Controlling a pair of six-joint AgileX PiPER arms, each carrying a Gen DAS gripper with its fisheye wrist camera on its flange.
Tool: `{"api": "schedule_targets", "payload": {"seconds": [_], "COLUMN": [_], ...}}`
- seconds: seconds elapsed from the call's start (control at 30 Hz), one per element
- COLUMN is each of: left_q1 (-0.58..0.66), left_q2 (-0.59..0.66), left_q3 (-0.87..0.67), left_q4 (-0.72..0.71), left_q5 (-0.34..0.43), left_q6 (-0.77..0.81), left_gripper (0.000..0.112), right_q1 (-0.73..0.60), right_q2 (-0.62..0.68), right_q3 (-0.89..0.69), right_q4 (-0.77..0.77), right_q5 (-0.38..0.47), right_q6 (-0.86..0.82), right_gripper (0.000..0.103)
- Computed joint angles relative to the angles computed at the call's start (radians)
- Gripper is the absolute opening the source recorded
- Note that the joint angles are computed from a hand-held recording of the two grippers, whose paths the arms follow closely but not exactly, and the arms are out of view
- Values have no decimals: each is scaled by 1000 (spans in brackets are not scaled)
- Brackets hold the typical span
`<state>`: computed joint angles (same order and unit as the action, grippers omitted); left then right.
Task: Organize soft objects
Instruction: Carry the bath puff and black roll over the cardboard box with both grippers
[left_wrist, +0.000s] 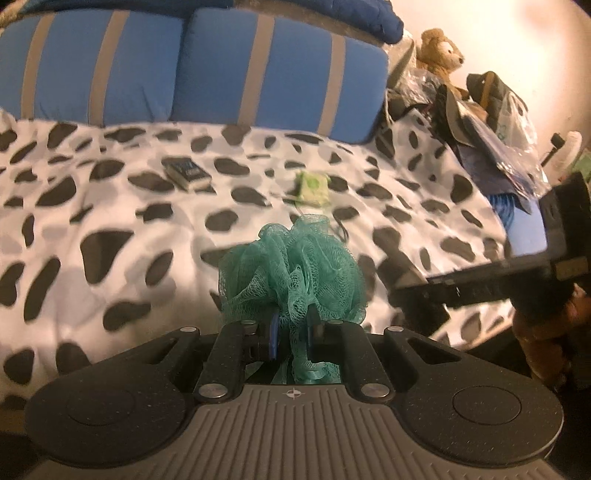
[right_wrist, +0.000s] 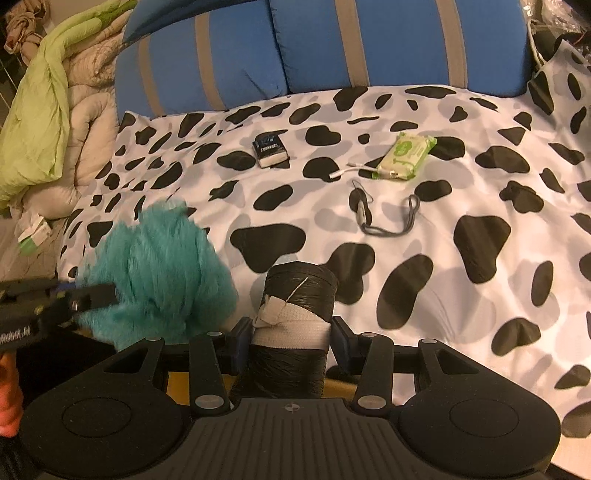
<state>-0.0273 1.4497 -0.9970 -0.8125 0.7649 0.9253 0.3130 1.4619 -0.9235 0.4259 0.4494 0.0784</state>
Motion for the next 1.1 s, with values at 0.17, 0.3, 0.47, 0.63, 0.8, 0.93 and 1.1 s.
{"api": "schedule_targets", "payload": {"seconds": [0.17, 0.3, 0.47, 0.63, 0.8, 0.93, 1.1], "left_q1": [21, 8, -33, -44, -54, -83, -83], "left_q2": [-50, -64, -25, -8, -10, 5, 25], "left_q3": [57, 80, 70, 59, 59, 45, 29], "left_q4": [31, 110, 246, 298, 319, 374, 402], "left_q5": [61, 90, 116, 126, 122, 106, 110], "left_q6": [-13, -67, -168, -213, -229, -308, -360], "left_gripper": [14, 14, 15, 17, 31, 57, 67], "right_q1": [36, 73, 132, 152, 142, 141, 142], "right_q2": [-29, -30, -29, 3, 14, 25, 32], "right_q3": [30, 36, 32, 11, 8, -1, -5], "right_q4": [-61, -95, -121, -112, -96, -99, -87], "right_q5": [13, 44, 74, 113, 130, 142, 149], "right_q6": [87, 134, 173, 171, 165, 168, 150], "right_gripper": [48, 48, 48, 48, 48, 48, 48]}}
